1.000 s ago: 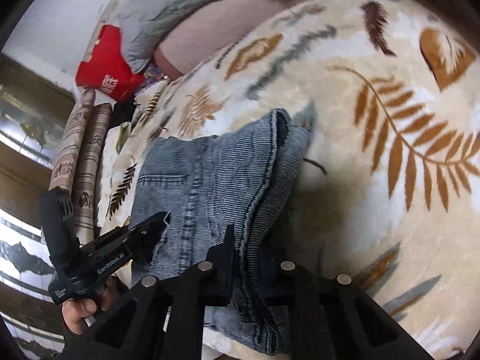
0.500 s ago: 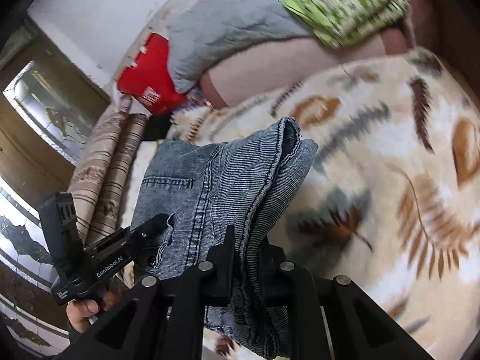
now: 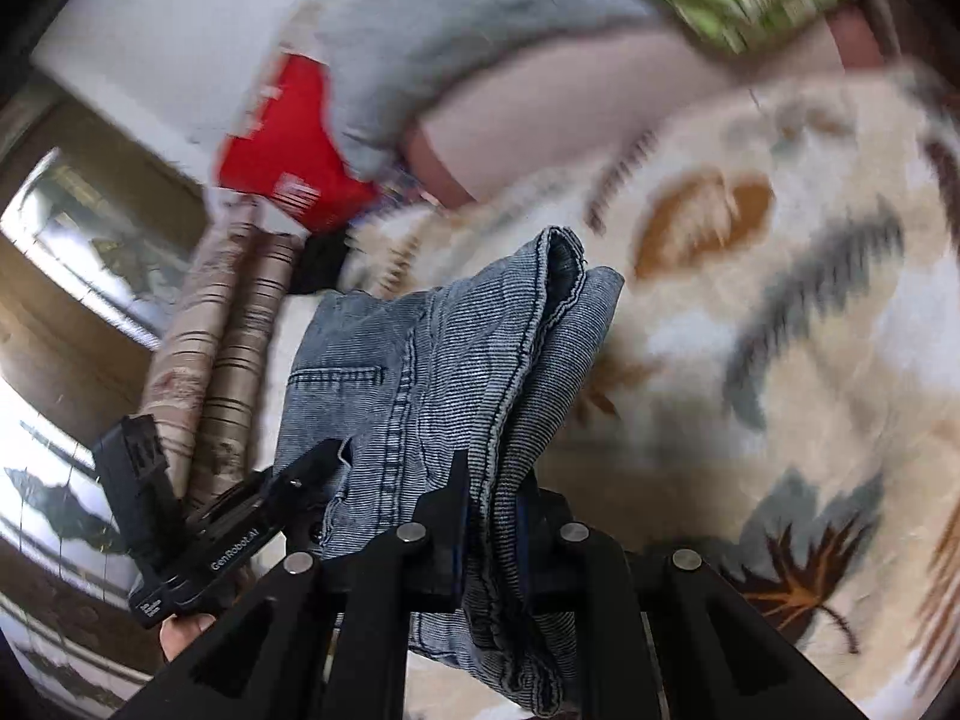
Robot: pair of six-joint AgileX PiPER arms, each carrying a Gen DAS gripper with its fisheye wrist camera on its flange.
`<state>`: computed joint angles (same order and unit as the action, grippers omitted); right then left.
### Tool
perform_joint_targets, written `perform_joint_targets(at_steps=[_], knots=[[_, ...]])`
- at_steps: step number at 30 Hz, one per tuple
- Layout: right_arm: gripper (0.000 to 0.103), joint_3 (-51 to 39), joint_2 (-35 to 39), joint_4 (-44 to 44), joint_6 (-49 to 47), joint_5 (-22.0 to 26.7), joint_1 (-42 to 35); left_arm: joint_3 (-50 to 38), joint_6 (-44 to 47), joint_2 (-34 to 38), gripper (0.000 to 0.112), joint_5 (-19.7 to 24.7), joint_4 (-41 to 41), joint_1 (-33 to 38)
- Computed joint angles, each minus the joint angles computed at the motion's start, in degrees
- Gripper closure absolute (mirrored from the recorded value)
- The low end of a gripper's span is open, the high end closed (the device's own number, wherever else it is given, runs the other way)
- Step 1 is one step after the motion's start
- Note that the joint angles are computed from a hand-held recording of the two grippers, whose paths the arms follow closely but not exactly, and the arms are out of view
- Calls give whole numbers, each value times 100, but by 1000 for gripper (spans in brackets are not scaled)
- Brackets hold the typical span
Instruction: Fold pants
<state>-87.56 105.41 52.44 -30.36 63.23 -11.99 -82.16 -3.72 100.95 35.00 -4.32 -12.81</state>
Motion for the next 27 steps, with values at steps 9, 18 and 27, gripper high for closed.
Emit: perform_joint_targets(at_steps=[9, 18, 27], knots=[[53, 903, -546, -1440, 570, -1184, 331, 1007, -1478, -645, 37, -78, 1100, -63], [36, 1919, -843, -1978, 485, -1516, 959, 1507, -2705, -606, 25, -42, 2179, -493], [19, 2717, -2766, -2720, 840, -1755, 1045, 1883, -2963, -1545, 25, 139, 2153, -680]])
